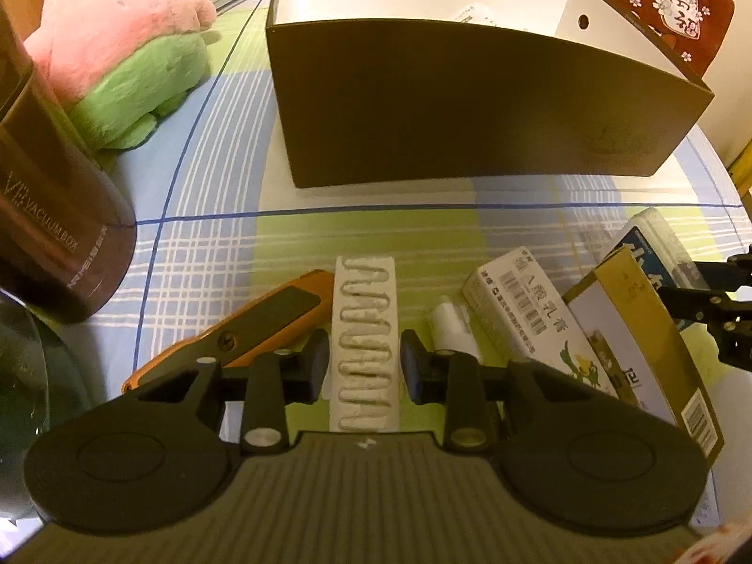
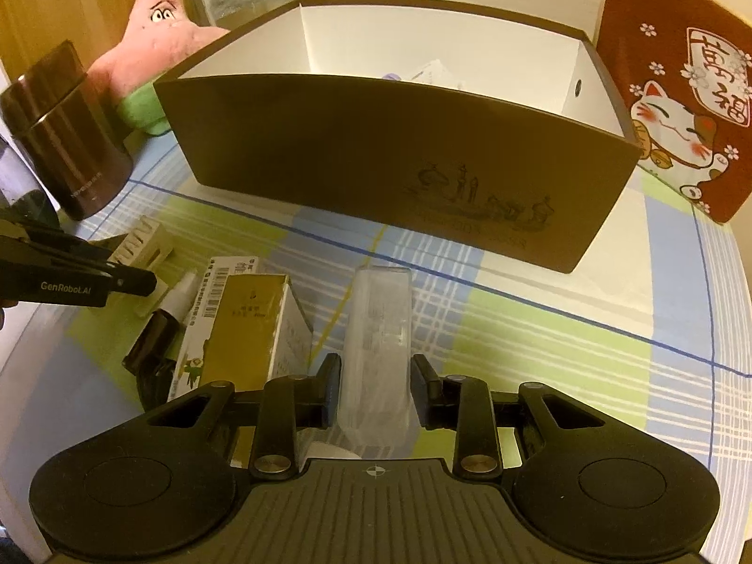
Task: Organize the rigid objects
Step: 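Carry blister tray with left tool while right tool carries clear case to box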
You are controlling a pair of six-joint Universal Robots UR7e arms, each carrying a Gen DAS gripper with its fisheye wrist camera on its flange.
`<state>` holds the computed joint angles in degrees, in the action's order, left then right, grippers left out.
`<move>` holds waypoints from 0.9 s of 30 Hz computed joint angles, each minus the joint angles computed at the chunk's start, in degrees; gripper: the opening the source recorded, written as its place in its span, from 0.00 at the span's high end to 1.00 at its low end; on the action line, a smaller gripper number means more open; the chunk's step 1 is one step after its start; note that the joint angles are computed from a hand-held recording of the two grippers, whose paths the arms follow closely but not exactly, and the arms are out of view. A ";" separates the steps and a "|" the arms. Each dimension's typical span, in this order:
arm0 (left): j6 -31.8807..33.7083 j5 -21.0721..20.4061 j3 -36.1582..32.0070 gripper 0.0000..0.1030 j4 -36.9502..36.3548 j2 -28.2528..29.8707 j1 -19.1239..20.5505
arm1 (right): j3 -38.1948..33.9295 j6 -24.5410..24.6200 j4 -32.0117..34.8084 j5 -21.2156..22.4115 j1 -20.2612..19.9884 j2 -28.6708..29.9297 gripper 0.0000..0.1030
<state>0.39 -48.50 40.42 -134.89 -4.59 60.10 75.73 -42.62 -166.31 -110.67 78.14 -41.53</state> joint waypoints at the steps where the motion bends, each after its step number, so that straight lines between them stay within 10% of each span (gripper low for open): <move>1: 0.38 0.21 -0.52 0.73 0.09 0.36 -0.03 | -0.30 -0.08 -0.02 -0.12 0.06 0.22 0.72; 27: 0.95 0.81 3.78 0.77 -5.19 -2.78 -1.95 | 1.06 -0.29 -2.75 2.57 0.57 -1.88 0.74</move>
